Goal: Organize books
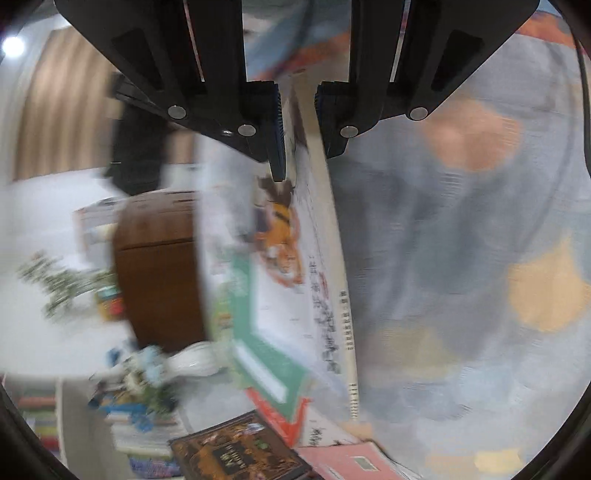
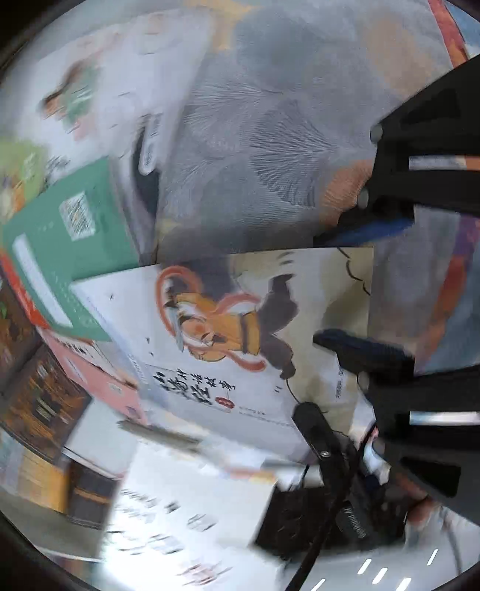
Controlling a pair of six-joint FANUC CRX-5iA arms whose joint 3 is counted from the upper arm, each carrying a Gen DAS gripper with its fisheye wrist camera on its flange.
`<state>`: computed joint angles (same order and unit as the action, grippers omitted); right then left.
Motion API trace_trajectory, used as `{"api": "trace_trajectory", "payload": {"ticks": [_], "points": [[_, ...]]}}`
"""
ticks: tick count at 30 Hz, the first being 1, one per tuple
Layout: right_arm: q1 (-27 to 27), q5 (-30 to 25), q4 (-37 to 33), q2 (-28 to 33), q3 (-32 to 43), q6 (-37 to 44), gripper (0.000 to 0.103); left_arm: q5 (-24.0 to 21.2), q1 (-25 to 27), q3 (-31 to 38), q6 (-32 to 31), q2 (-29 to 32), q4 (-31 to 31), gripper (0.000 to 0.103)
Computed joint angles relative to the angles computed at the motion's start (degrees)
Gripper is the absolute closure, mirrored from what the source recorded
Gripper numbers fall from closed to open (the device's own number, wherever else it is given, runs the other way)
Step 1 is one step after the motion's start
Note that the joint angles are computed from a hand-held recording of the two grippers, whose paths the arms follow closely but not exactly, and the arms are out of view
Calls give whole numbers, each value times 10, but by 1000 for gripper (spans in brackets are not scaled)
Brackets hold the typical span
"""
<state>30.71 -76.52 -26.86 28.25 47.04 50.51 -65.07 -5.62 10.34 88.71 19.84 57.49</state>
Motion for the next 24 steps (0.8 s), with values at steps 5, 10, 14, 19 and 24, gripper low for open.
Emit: {"api": "trace_trajectory", "payload": {"ticks": [5, 10, 14, 19, 24], "points": [[-61, 87, -158, -38, -82, 10, 44, 5, -6, -34, -30, 8, 123, 94], [-70, 147, -221, -47, -122, 12, 68, 2, -8, -65, -28, 10, 179, 94], [-15, 143, -73, -41, -92, -24, 76, -28, 5, -12, 11, 23, 83, 96], [72, 25, 143, 27, 38, 9, 77, -78, 4, 120, 47, 45, -99, 95], [127, -38, 248, 73, 114, 44, 77, -122, -11, 233, 24, 59, -239, 93]]}}
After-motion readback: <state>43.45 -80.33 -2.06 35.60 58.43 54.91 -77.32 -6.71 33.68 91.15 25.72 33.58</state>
